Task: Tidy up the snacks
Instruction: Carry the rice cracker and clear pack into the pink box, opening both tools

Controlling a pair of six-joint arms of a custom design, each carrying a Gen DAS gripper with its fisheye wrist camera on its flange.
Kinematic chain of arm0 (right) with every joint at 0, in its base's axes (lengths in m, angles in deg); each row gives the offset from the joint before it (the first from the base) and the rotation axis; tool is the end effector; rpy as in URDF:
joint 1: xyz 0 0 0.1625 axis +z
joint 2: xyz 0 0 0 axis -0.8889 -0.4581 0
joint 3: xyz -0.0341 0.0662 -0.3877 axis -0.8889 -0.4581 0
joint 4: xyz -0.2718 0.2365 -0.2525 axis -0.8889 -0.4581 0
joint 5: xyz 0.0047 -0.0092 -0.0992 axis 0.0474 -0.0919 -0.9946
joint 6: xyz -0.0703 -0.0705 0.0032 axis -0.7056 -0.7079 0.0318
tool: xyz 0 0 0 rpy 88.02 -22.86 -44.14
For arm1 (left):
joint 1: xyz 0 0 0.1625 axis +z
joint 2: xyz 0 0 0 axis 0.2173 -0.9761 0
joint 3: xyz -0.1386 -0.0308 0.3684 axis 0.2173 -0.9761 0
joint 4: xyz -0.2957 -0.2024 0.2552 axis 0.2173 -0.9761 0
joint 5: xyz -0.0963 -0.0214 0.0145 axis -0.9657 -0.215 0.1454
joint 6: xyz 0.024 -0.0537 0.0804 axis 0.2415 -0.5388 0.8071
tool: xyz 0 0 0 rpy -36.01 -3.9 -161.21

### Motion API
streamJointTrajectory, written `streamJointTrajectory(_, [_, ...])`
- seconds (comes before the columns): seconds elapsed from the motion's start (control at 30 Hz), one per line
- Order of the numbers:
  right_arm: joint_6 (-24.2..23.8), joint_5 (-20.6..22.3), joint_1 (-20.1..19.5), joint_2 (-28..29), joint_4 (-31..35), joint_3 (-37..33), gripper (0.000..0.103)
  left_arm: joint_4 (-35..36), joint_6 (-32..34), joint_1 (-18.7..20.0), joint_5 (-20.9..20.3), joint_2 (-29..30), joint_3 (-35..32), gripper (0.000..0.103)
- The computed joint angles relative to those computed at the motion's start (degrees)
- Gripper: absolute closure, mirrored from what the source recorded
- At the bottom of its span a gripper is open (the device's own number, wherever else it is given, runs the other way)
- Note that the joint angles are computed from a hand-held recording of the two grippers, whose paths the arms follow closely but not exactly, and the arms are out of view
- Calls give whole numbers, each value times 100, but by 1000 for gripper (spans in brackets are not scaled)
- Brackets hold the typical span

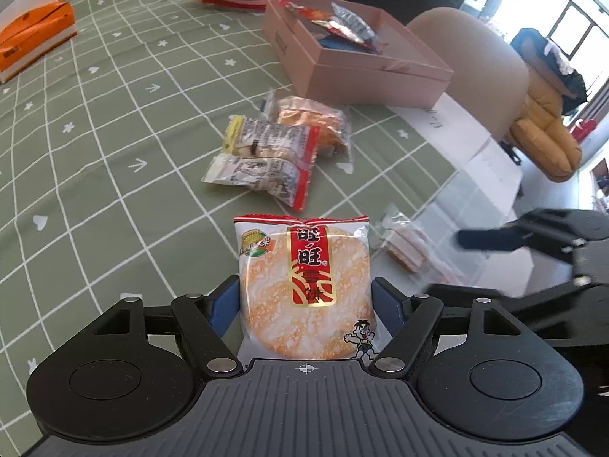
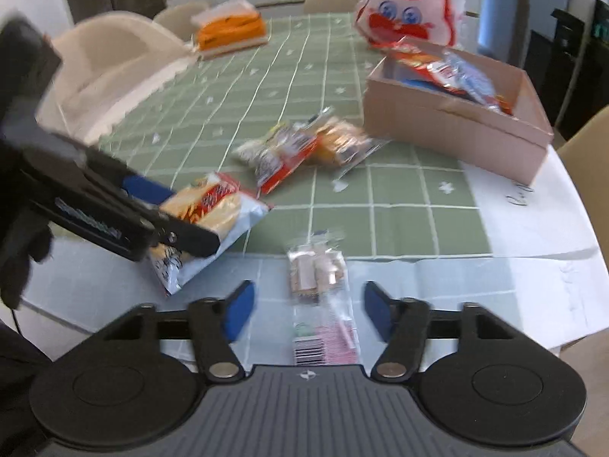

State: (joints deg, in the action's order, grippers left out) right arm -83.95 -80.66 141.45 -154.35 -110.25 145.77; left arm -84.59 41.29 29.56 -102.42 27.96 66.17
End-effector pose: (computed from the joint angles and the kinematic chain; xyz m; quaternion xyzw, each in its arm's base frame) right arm -0.0012 -0.6111 0.2925 0.4415 -0.8721 0.1076 0.1815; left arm -0.3309 -0.5689 -0.0046 0.0592 0.9309 -0.2456 0.2638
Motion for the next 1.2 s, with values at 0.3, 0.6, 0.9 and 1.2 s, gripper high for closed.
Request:
streamJointTrajectory(0.3, [52, -168, 49, 374, -371, -110, 57, -84, 165, -68, -21, 41, -97, 24])
streamJointTrajectory(0.6, [355, 468, 191, 295, 269, -738, 66, -426, 573, -88, 55, -69, -397, 24])
streamJointTrajectory(0.9, [1108, 1341, 741, 1605, 206, -3513, 66, -1379, 2620, 394, -55, 1330, -3209, 23])
streamJointTrajectory(1.2, [1781, 523, 692, 4034, 2287, -7170, 66, 409, 3428, 1119, 11, 4005, -7119, 23])
